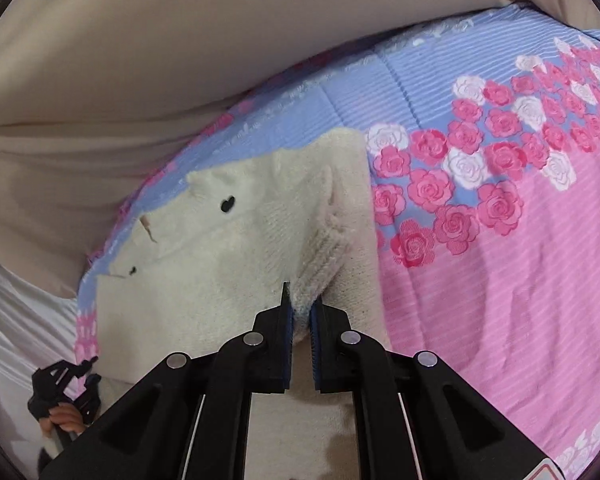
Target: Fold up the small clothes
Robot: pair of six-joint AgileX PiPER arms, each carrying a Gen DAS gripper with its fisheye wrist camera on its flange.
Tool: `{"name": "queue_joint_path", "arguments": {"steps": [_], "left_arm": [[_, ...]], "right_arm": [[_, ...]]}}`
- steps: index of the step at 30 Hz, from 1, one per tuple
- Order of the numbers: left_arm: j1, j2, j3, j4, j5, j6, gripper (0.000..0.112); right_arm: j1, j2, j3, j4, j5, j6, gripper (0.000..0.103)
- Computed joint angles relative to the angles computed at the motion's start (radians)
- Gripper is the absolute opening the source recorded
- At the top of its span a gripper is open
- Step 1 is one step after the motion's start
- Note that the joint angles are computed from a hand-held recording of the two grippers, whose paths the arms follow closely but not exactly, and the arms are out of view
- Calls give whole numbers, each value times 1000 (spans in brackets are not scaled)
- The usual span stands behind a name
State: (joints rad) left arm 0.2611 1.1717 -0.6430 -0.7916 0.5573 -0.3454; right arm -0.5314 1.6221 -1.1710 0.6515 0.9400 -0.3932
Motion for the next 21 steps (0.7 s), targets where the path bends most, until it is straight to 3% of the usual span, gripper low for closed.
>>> {"name": "queue_joint_path", "arguments": {"steps": [2, 6, 9, 11, 13, 16, 21], "left_arm": [[-12, 17, 1, 37, -4, -8, 9], [-40, 41, 27, 84, -59, -7, 9], [-87, 46, 2, 199, -63, -89, 11], [-82, 30, 5, 193, -49, -68, 12], [-72, 34, 13, 149, -55, -13, 12], [-68, 33, 47, 77, -91, 68, 13], [-46, 24, 42, 68, -56, 82, 13]], "right_arm": [[-9, 19, 28, -52, -9, 2, 6], [-40, 23, 42, -3, -1, -35, 6], [-19, -72, 46, -147, -34, 74, 11], [29, -174, 64, -246, -80, 163, 17], [69, -218, 24, -199, -29, 114, 17], [283, -132, -109, -166, 80, 94, 15], [643, 169, -390, -133, 120, 139, 6]]}}
